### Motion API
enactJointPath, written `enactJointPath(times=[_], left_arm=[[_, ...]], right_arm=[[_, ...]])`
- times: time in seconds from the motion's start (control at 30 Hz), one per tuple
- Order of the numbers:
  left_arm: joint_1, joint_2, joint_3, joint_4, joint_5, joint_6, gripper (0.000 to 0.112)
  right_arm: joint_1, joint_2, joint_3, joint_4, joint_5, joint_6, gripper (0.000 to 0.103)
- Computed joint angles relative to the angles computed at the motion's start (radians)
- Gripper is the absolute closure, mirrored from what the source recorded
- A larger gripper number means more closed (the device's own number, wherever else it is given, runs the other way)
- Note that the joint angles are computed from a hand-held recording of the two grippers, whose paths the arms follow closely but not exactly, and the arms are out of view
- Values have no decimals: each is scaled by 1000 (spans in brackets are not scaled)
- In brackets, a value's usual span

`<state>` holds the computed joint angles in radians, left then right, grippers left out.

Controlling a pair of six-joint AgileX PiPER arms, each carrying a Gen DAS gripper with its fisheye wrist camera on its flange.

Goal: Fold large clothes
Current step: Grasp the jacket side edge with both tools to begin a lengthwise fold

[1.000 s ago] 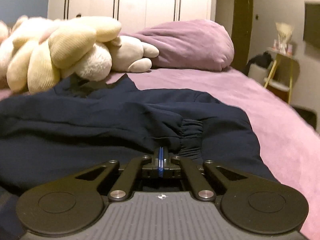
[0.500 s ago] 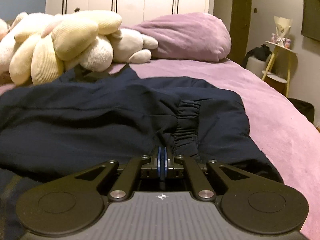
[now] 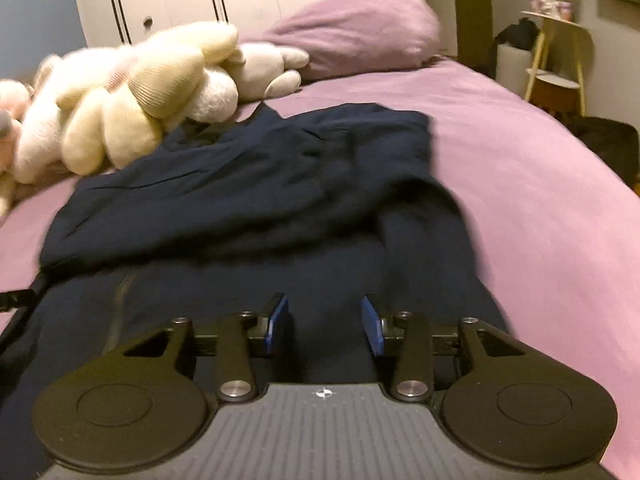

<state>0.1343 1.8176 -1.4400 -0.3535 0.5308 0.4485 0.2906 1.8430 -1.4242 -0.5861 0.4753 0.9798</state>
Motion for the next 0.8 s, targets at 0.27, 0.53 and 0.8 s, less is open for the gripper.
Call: enactJointPath(times=[0.27,0.53,0.8], left_arm=[[266,-260,329,-215,172,103,9],[398,-271,352,-306,343,242,9],[482,-212,303,-368,509,319,19]], right_arm=[[91,-590,622,-38,141,365,56],[-71,-745,780,370,9,15,55],[-197,-803,802,769,7,-427,59]])
